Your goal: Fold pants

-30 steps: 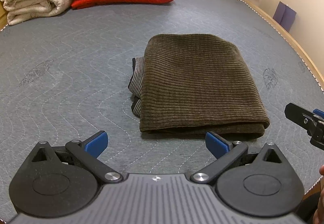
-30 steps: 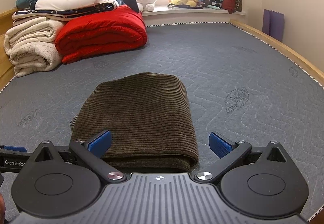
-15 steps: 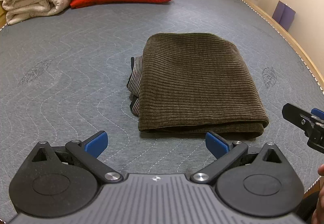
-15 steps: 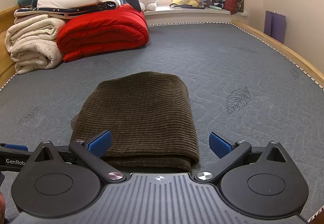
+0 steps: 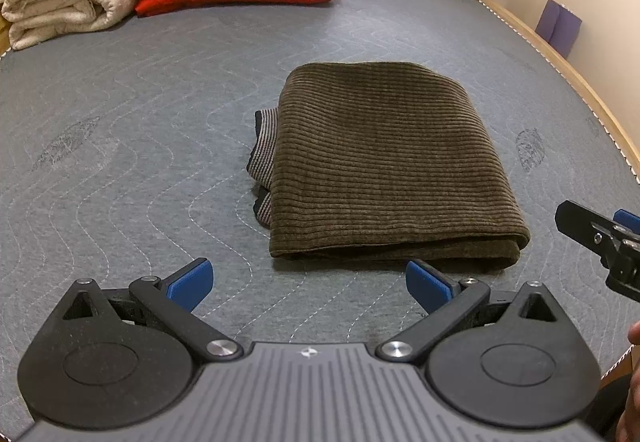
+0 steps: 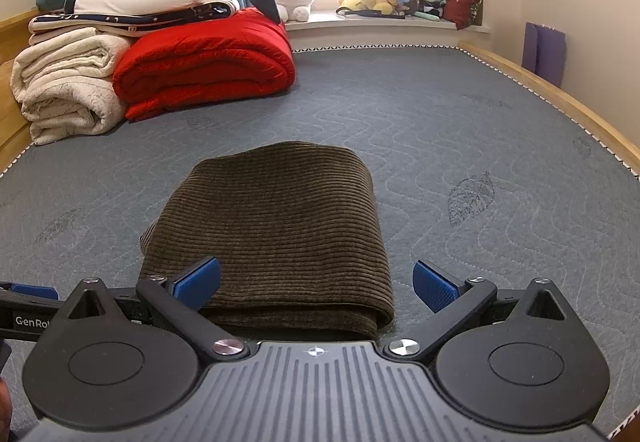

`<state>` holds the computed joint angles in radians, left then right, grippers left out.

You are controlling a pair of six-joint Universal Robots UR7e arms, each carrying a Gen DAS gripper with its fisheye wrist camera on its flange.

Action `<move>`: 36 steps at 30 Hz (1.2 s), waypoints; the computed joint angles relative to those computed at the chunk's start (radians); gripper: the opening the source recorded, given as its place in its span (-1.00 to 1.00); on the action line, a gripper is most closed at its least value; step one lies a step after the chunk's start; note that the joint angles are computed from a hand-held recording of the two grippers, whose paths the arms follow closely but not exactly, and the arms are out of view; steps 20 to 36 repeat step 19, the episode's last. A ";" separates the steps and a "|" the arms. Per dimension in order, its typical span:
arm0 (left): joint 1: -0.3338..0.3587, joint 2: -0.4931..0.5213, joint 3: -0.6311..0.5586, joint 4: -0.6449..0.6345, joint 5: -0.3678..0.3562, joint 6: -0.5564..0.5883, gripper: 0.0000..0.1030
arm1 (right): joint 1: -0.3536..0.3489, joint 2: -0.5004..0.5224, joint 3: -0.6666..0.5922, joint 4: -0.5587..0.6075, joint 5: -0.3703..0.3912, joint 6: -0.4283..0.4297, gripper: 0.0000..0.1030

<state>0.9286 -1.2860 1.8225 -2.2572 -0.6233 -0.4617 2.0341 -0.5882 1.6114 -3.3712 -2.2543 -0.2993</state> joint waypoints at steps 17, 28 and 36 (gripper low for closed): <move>-0.009 0.002 0.016 -0.051 -0.001 0.050 0.99 | 0.001 -0.002 0.002 0.002 0.002 -0.013 0.97; -0.010 0.003 0.016 -0.050 -0.001 0.052 0.99 | 0.000 -0.002 0.004 0.000 0.002 -0.014 0.97; -0.010 0.003 0.016 -0.050 -0.001 0.052 0.99 | 0.000 -0.002 0.004 0.000 0.002 -0.014 0.97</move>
